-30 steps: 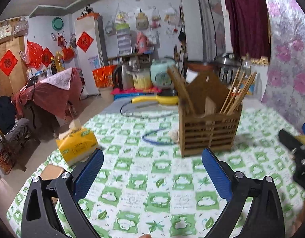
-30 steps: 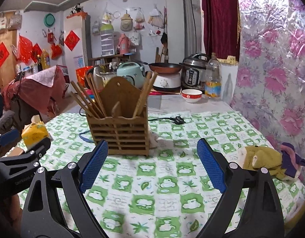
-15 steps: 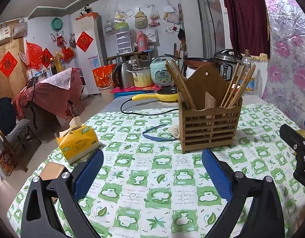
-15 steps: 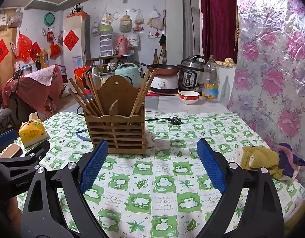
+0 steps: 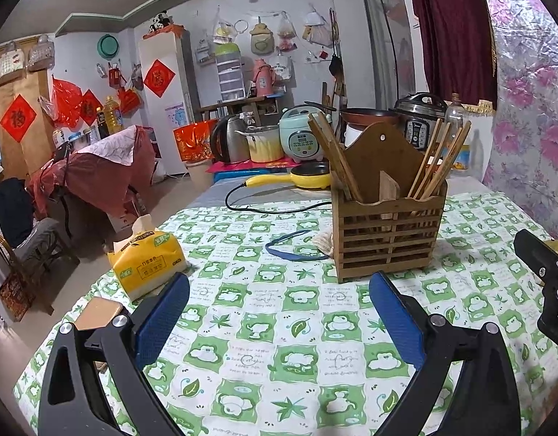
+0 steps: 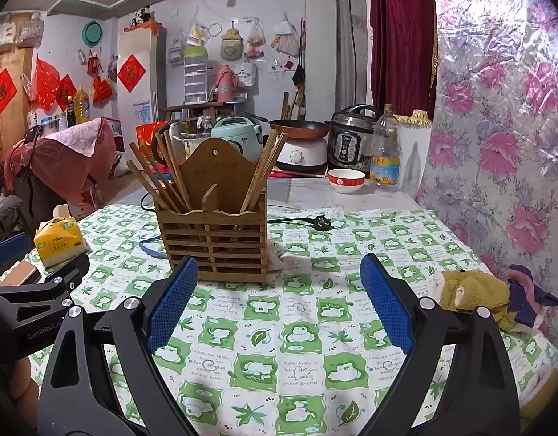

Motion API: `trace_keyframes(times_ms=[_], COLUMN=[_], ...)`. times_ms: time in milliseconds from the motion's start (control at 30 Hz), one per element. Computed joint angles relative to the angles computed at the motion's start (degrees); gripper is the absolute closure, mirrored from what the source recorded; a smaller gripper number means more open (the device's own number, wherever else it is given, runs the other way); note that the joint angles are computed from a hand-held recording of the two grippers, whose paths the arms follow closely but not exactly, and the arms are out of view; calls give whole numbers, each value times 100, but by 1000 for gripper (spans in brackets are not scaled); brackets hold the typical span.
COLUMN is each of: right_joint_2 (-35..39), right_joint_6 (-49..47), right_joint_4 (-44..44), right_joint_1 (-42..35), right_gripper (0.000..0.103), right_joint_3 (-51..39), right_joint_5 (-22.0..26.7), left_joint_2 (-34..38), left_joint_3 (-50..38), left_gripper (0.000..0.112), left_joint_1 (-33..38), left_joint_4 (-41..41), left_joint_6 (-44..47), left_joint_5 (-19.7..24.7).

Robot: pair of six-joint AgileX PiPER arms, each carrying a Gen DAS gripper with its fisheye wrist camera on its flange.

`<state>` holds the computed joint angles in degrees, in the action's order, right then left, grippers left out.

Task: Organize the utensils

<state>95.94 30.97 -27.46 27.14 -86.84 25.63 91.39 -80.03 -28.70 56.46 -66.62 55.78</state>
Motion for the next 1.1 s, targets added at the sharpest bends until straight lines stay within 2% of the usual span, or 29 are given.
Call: trace_keyframes(times_ms=[1100], right_joint_2=[-20], right_joint_6=[92], right_joint_4=[-92], right_joint_1=[8], right_gripper=[15], right_joint_3=[39], right_joint_5=[-45], left_joint_2=[-2], left_joint_3=[9], left_gripper=[15], left_joint_1=[9], left_joint_4=[-28], left_joint_6=[29], left_joint_5=[-17])
